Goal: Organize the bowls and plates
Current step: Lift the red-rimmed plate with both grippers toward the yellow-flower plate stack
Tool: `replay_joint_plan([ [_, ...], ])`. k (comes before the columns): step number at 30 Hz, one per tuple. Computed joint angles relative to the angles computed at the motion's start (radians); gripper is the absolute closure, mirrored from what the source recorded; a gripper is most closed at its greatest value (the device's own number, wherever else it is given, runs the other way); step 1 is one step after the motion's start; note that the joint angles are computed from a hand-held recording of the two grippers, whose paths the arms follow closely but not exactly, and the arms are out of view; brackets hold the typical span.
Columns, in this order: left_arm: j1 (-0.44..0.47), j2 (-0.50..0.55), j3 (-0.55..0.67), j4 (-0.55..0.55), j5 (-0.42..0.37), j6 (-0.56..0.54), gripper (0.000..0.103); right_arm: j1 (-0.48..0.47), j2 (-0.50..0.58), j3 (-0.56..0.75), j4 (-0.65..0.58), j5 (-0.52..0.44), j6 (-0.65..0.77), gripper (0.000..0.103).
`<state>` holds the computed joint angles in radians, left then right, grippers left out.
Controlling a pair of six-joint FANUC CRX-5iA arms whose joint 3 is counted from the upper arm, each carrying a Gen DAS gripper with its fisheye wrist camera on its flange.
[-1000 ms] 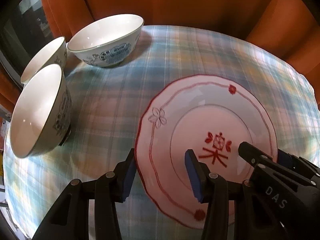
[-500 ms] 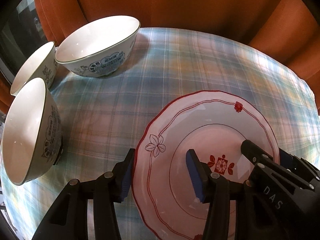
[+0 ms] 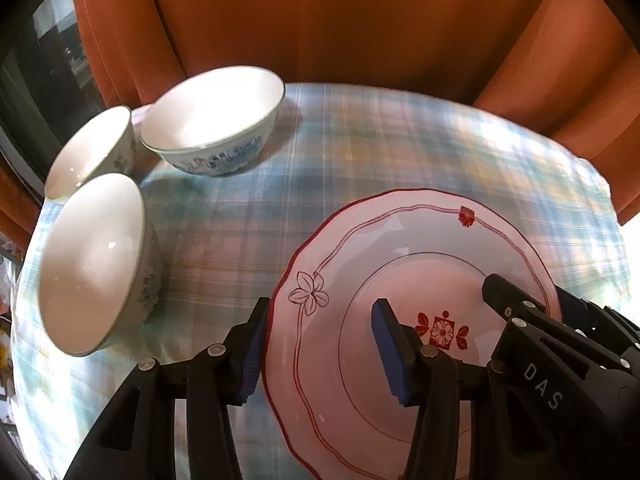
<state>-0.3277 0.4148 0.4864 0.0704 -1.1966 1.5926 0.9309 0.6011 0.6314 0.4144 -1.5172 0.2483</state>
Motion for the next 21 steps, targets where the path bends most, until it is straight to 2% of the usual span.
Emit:
replay_joint_plan([
  [10, 0.025, -0.115, -0.118, 0.103, 0.043, -0.113, 0.051, 0.083, -0.029, 0.026, 0.068, -0.115, -0.116, 0.05],
  [15, 0.017, -0.149, -0.163, 0.147, 0.04, -0.155, 0.051, 0.126, -0.064, -0.006, 0.097, -0.165, -0.186, 0.05],
  [21, -0.02, -0.193, -0.199, 0.142, 0.039, -0.153, 0.051, 0.168, -0.142, -0.099, 0.115, -0.185, -0.257, 0.05],
])
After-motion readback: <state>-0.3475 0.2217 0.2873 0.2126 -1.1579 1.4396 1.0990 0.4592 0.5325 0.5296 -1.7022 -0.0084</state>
